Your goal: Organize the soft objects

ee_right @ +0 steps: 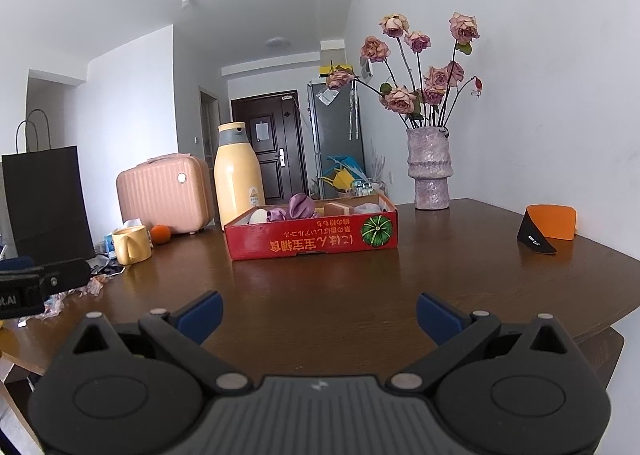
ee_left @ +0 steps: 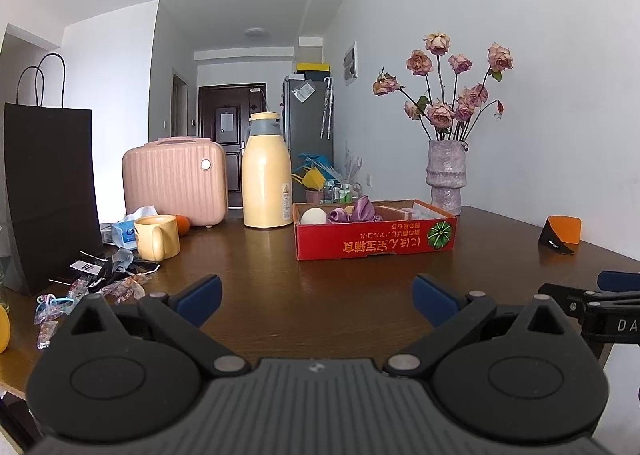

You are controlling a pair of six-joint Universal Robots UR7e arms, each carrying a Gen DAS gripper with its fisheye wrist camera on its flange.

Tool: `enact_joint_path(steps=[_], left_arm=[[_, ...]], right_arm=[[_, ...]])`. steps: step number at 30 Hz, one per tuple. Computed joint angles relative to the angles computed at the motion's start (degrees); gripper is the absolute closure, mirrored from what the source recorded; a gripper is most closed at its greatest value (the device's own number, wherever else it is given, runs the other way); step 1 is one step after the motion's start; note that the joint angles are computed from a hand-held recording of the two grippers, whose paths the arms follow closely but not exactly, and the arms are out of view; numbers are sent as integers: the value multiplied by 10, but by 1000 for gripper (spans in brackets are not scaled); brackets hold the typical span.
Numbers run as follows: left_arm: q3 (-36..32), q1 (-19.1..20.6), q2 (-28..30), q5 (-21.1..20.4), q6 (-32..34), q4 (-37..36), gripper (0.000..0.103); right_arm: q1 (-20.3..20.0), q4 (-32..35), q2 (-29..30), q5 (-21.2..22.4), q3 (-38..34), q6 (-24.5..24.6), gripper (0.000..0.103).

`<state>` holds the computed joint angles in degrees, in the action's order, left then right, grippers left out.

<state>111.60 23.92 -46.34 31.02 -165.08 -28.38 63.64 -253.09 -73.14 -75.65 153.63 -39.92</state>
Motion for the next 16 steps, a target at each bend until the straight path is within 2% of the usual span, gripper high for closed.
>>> enact_joint_path(steps=[8, 16], left_arm=[[-1, -1, 1, 2, -7, 0, 0], [15, -4, 2, -2, 18, -50, 0]], right_arm=[[-2, -2, 3, 0, 0, 1, 0], [-1, -2, 7, 0, 1, -1, 0]])
